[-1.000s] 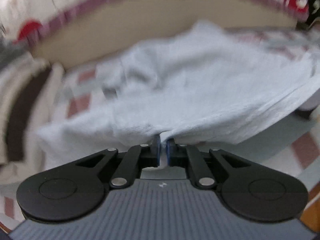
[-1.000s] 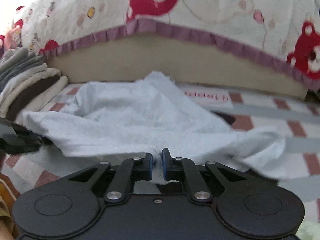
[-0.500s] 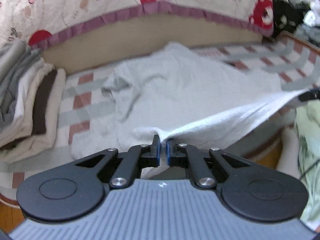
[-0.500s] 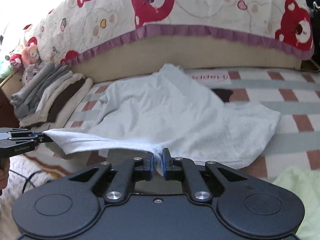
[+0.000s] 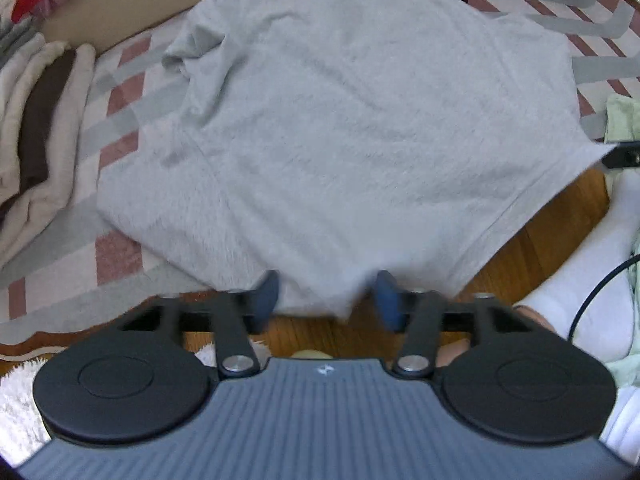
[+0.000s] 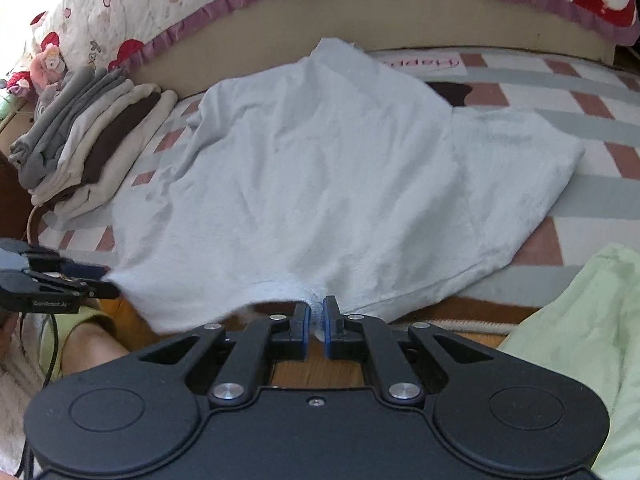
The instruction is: Fold clothes
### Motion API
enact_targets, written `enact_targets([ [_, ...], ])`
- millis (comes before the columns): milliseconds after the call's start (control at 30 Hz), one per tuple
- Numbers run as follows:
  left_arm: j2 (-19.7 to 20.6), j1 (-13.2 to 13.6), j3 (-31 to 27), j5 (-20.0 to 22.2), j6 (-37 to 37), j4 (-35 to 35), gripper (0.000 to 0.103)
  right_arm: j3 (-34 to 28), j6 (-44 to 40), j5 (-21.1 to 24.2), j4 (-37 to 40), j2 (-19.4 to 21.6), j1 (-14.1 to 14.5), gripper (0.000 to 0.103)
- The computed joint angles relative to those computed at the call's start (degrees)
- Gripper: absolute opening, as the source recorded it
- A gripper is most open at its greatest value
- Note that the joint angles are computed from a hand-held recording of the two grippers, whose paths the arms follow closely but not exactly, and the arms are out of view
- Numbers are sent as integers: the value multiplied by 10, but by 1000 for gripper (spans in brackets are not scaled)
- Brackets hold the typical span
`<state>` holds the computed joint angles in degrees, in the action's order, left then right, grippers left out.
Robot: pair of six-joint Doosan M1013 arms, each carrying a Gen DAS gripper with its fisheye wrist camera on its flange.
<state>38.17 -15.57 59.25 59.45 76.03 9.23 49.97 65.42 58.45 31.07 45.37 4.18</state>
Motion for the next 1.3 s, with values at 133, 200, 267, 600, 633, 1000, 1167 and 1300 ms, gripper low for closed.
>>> enact_targets([
  [133, -6, 2, -2, -49, 26, -37, 65, -10, 36, 12, 15, 8, -4, 8],
  [200, 4, 8, -24, -57, 44, -74, 65, -22, 59, 21, 27, 14, -7, 8],
  [267, 21, 14, -58, -55, 62, -116, 66, -27, 53, 16, 27, 13, -5, 8],
  [600, 116, 5, -186, -2, 36, -174, 66, 35, 62, -67, -12, -24, 7, 8],
  [633, 119, 3, -186, 8, 34, -174, 66, 35, 63, -72, -16, -25, 7, 8],
  [1000, 156, -5, -221, 136, 21, -149, 66, 73, 71, -107, -4, -41, -4, 15],
  [1167, 161, -7, -241, 149, 18, -133, 67, 94, 131, -199, -168, -46, 15, 20],
  [1300, 164, -7, -261, 126, 33, -115, 67, 83, 140, -226, -157, -32, 8, 38],
])
